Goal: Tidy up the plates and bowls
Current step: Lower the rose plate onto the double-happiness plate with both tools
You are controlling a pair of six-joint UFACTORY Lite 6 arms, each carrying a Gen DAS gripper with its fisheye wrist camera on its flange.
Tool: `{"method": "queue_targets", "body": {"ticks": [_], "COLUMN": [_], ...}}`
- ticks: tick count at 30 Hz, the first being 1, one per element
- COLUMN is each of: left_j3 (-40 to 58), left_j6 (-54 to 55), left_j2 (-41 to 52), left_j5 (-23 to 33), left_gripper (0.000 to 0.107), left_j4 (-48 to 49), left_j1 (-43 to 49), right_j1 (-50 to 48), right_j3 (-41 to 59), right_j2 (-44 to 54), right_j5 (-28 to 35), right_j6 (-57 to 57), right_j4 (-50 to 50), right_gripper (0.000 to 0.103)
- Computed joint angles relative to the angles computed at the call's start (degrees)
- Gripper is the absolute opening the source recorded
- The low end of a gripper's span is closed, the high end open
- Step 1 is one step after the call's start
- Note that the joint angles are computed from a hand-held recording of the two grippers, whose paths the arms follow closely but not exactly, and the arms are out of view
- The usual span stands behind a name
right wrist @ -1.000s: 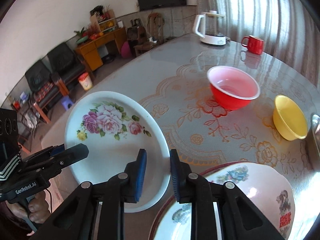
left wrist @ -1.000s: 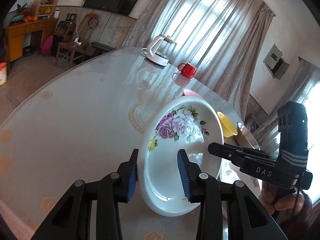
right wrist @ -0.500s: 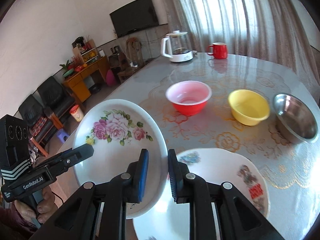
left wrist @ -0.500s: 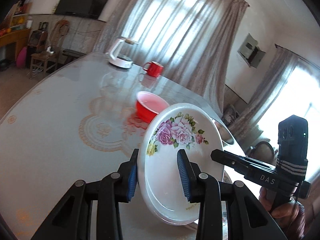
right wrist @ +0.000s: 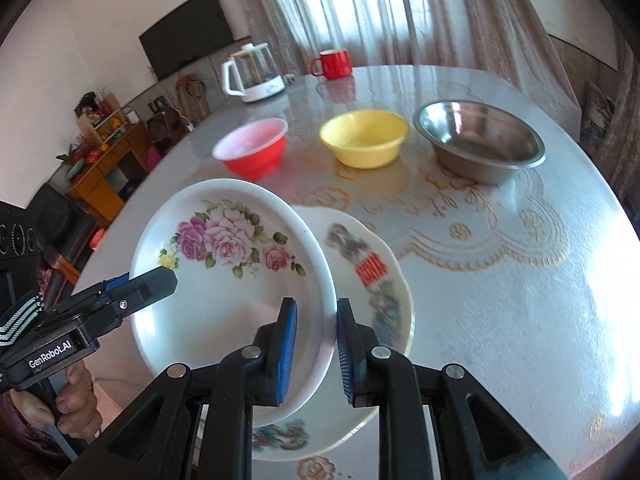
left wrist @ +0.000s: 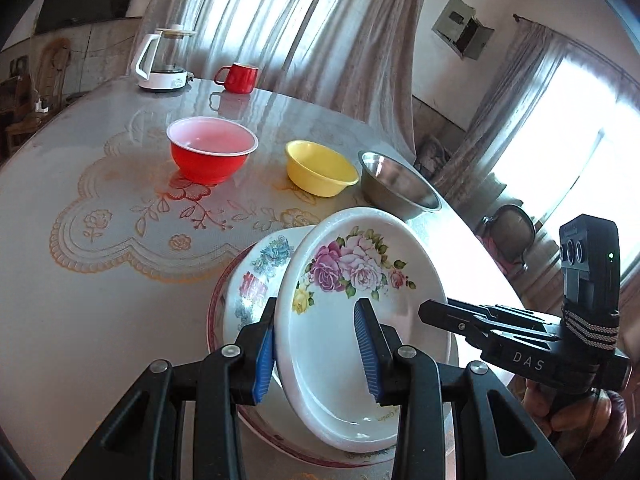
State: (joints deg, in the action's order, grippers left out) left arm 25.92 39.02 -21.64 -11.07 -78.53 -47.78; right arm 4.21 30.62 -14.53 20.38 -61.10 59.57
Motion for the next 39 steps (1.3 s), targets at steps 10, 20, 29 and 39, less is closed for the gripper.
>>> {"method": "queue_targets", "body": {"ticks": [10,20,29,39], "left_j3": [1.9,3.4,2.4,2.4], "left_j6": [-1.6,6.8,10.0,16.2], "left_j2": [6.6,9.5,6.7,6.6], "left_j5": [-1.9,-6.2,-6.2,-10.5], "left_gripper": [0.037,0.037,0.038,0.043], "left_j4": [2.2,-5.5,-7.4,-16.4], "left_j1": [-0.4,-1.3,-3.1,-4.1], "right_j1": [-0.9,1.9,6.8,3.8], "right_j3": [-4.2,-4.7,-5.1,-5.6], "right_j2": [-1.8,-1.8,-0.9,-2.1], "right_j5": [-2.3,-6.9,-13.7,-9.5], "right_j6": [-1.7,-7.1,2.2,-8.7], "right_j4": [0.2,5.4,-4.4,6.8], "right_gripper": [0.021,0.024,0.035,0.039]}}
